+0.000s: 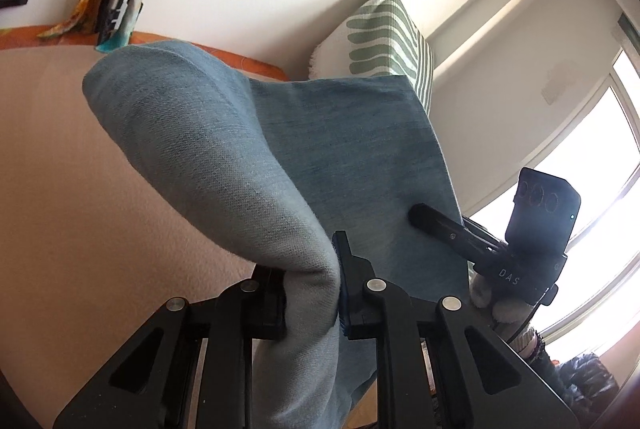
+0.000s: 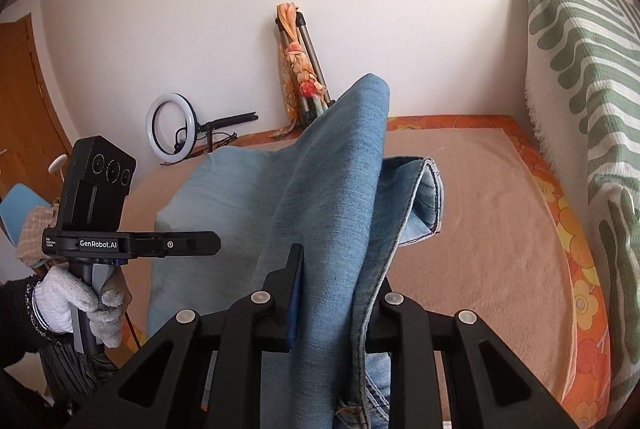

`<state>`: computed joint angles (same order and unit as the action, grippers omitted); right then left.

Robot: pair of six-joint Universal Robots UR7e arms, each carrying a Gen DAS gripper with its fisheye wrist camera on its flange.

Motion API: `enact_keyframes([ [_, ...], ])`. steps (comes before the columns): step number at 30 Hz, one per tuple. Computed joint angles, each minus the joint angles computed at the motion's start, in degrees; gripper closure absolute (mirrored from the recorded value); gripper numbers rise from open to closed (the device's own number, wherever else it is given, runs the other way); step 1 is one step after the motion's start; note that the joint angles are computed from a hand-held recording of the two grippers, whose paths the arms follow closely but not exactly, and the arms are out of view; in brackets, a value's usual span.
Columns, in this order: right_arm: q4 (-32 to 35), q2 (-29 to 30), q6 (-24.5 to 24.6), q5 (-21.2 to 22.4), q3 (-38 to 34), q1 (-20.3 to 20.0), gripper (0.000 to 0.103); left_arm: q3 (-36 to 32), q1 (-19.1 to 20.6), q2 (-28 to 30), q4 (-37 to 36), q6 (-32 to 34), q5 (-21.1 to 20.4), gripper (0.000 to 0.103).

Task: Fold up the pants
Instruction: 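Lift the folded jeans and carry it toward the wall with both grippers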

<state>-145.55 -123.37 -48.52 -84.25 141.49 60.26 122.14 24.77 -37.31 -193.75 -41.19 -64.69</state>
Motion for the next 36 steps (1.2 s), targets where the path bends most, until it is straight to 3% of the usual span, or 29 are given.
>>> enact_keyframes([
  [5,-5.09,8.06,3.59,-3.19,-4.75,5.54,0.082,-5.34,3.10,-0.24,3.34,4.53,-0.18,0.088],
  [12,-9.62,19.69,5.95,-6.04,-13.39,8.81,0.082,-15.55,8.41,1.99,8.56,11.17,-0.83,0.088],
  [27,-13.06,43.03,6.02,-8.75,-33.31,7.88,0.082,-37.05,19.71,12.21,16.48,19.85,-3.95,0.088],
  [36,-13.73,52.99,6.76,-9.83,-40.89,5.65,0.083,-45.74,24.35,17.86,21.42,21.95,-4.40,0.088],
])
